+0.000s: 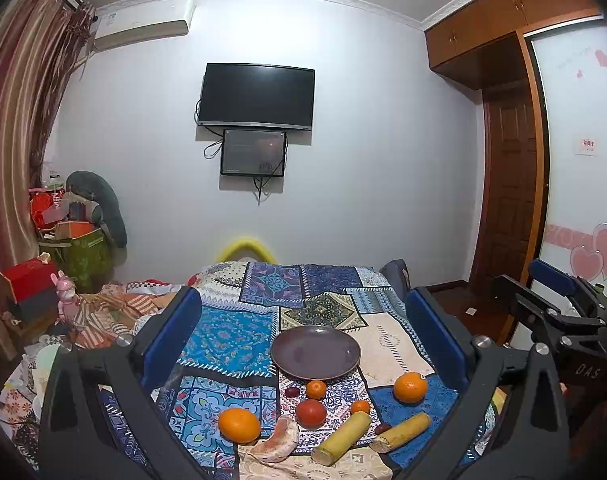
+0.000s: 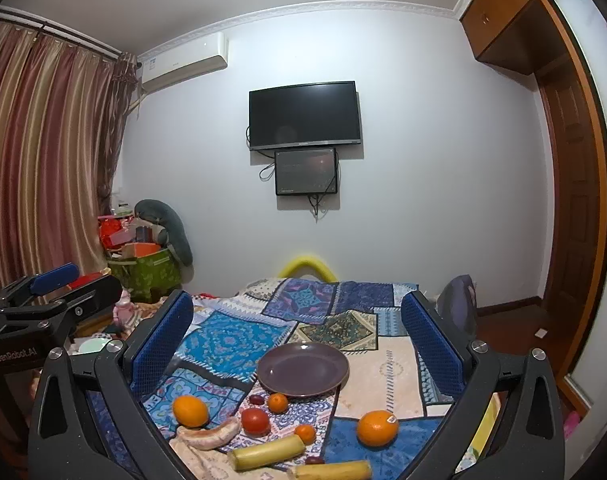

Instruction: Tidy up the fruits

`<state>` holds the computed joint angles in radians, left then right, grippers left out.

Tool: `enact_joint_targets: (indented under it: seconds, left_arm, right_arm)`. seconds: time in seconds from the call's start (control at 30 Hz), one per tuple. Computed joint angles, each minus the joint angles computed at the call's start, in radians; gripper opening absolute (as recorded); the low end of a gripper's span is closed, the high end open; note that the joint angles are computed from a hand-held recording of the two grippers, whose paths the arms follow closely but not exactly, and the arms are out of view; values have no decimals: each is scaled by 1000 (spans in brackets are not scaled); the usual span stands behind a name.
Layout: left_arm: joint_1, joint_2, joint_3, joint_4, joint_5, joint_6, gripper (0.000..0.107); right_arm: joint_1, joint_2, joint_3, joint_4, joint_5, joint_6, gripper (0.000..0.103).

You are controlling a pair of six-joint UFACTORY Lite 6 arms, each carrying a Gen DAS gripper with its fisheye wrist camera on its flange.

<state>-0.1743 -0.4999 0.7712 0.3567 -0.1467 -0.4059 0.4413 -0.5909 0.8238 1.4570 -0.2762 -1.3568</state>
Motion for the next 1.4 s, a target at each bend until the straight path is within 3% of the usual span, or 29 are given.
enact_joint_targets:
  seconds: [0.33, 0.47, 0.6, 0.73, 1.4]
  left_arm:
    - [-2, 6, 6, -8, -1, 3, 103]
    - [7, 11, 8, 76, -7, -82, 103]
    - [-2, 15, 13, 23, -5, -25, 103]
    - [10, 17, 9, 90, -19, -97, 103]
    - [5, 15, 6, -7, -16, -5, 103]
  right_arm:
    - [-8, -2, -9, -23, 7, 27, 103]
    - [-18, -1, -11, -17, 17, 25, 103]
    - [-16, -7, -12, -9, 19, 25, 103]
    - [-15, 1, -6, 7, 20, 11, 103]
    - [-37, 0, -11, -56, 49, 74, 103]
